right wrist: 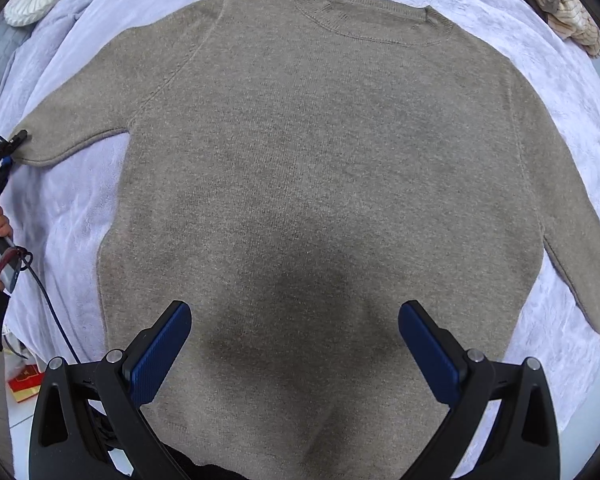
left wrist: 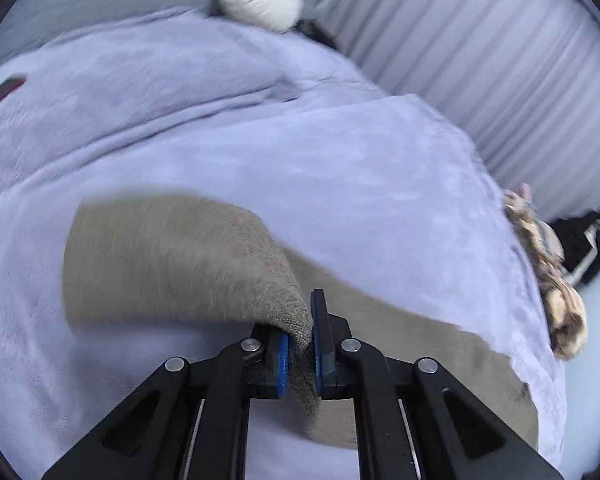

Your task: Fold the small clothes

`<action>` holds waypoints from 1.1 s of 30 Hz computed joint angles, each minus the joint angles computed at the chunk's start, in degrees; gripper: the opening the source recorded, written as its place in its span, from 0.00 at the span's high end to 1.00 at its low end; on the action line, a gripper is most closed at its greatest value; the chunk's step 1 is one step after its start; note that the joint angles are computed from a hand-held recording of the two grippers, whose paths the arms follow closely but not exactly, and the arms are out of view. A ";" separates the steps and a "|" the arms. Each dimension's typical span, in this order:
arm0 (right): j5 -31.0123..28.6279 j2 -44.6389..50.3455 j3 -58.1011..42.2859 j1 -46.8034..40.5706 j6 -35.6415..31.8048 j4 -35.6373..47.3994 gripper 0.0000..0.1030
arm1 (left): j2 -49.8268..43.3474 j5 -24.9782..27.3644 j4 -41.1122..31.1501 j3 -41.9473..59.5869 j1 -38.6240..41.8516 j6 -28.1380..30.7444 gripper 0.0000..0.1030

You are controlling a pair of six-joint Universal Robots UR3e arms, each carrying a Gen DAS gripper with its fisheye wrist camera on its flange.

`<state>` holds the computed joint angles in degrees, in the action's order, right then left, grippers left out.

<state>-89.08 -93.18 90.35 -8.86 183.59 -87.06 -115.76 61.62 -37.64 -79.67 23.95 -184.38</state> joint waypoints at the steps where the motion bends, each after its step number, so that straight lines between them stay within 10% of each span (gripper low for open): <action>1: 0.47 -0.54 -0.08 -0.88 -0.38 0.21 0.00 | 1.38 -0.82 -0.30 0.21 -1.04 1.14 0.90; 19: 0.92 -19.99 17.15 -35.95 -18.72 3.36 0.00 | -30.04 9.76 -32.23 55.14 -48.37 9.91 0.89; 22: 0.62 -20.16 18.33 -39.95 -20.79 3.22 0.00 | -27.10 17.21 -30.50 49.78 -50.45 8.00 0.46; 23: 0.40 -19.86 18.24 -39.87 -20.87 2.52 0.00 | -24.58 18.47 -27.84 45.36 -50.11 7.65 0.31; 28: -1.69 -14.24 14.34 -29.03 -18.00 -8.88 0.00 | -10.54 17.77 -21.11 28.09 -43.91 11.60 0.30; 33: -6.82 1.09 5.64 -9.38 -18.66 -26.98 0.00 | -15.40 21.80 -26.96 36.13 -36.08 12.01 0.30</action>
